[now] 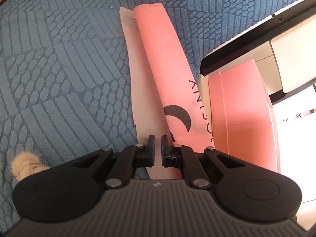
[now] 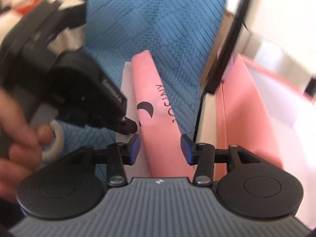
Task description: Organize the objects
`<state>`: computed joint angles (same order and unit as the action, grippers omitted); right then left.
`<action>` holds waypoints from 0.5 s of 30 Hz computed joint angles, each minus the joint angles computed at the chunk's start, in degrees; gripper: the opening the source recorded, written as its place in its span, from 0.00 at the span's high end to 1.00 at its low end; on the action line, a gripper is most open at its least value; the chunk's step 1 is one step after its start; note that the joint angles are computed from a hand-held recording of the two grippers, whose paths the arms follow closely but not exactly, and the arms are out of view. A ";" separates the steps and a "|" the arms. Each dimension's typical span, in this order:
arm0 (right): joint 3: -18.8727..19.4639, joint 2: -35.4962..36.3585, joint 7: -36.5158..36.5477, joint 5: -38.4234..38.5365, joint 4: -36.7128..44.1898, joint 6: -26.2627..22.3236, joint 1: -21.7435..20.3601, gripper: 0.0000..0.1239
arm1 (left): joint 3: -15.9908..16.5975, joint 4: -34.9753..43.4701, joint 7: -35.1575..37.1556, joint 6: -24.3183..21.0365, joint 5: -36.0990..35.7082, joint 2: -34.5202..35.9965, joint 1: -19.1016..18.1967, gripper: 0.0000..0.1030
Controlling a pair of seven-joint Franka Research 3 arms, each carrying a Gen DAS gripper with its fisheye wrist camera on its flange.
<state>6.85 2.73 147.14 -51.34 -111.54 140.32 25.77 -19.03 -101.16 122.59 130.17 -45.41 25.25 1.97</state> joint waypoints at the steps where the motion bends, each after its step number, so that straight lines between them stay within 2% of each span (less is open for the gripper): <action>1: 0.18 0.30 -1.34 -1.02 0.27 -0.49 0.23 0.61 | 0.01 0.19 -0.33 -0.05 -0.08 0.20 0.00 0.92; 7: 0.73 1.68 -9.15 -4.78 0.99 -3.28 1.97 0.61 | -0.09 0.65 -1.27 -0.29 -0.24 0.68 0.14 0.92; 13: -0.27 6.69 -8.64 -10.36 5.44 -15.31 5.56 0.61 | -0.24 0.99 -1.63 0.05 -0.02 1.08 0.00 0.92; 15: -0.84 7.66 -7.55 -11.26 6.11 -17.53 6.37 0.61 | -0.32 1.02 -1.87 0.18 0.03 1.17 0.01 0.92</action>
